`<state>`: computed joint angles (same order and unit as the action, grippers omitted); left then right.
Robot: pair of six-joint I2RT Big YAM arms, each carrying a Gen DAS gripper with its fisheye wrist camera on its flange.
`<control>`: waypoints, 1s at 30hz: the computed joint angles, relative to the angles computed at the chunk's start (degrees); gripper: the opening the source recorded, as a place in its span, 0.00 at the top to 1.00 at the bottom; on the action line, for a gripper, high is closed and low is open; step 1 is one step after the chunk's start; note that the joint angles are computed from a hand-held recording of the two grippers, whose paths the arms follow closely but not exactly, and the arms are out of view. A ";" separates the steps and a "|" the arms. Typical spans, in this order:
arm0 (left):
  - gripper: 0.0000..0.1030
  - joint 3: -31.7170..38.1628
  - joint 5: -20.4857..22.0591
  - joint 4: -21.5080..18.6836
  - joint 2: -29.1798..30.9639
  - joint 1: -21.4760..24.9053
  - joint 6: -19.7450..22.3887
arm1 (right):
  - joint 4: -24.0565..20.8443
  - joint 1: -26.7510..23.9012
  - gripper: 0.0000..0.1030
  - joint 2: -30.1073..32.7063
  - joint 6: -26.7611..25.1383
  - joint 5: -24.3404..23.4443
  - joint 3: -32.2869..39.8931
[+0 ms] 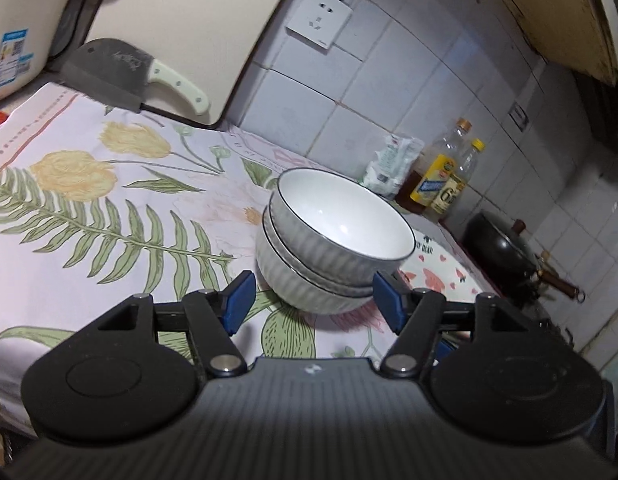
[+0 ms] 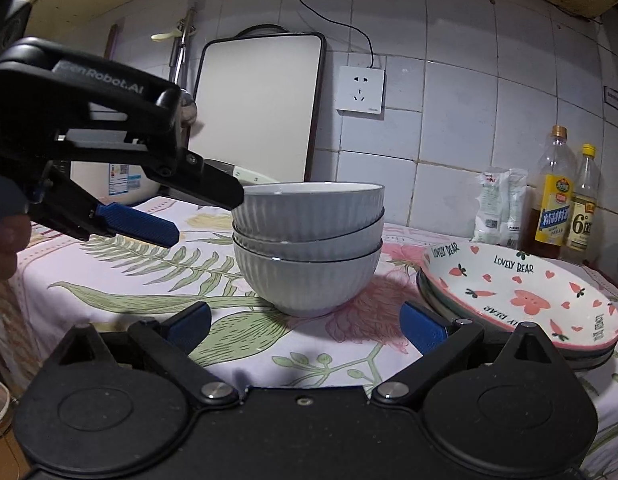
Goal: Organize plates and bowls
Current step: 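Close the left gripper on the rim of the three-bowl stack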
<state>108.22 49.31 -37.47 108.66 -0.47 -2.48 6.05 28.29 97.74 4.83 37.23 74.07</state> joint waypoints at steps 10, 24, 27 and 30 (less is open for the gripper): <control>0.25 -4.49 1.77 8.99 -1.15 0.32 6.93 | -1.17 -0.48 0.01 3.18 1.06 1.01 3.08; 0.24 18.16 4.83 -5.85 11.81 -0.59 -0.10 | -10.52 -3.46 0.01 7.39 5.91 -4.36 11.96; 0.24 25.04 4.01 -11.51 16.01 -1.17 -2.36 | -13.36 -3.95 0.01 8.37 6.92 -4.54 14.35; 0.26 34.85 3.89 -21.15 21.35 -1.68 -0.77 | -14.93 -4.58 0.01 8.93 8.29 -5.15 15.76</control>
<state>143.07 53.20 -58.62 130.02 -2.15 -3.25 -8.88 23.71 106.68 13.12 32.09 89.83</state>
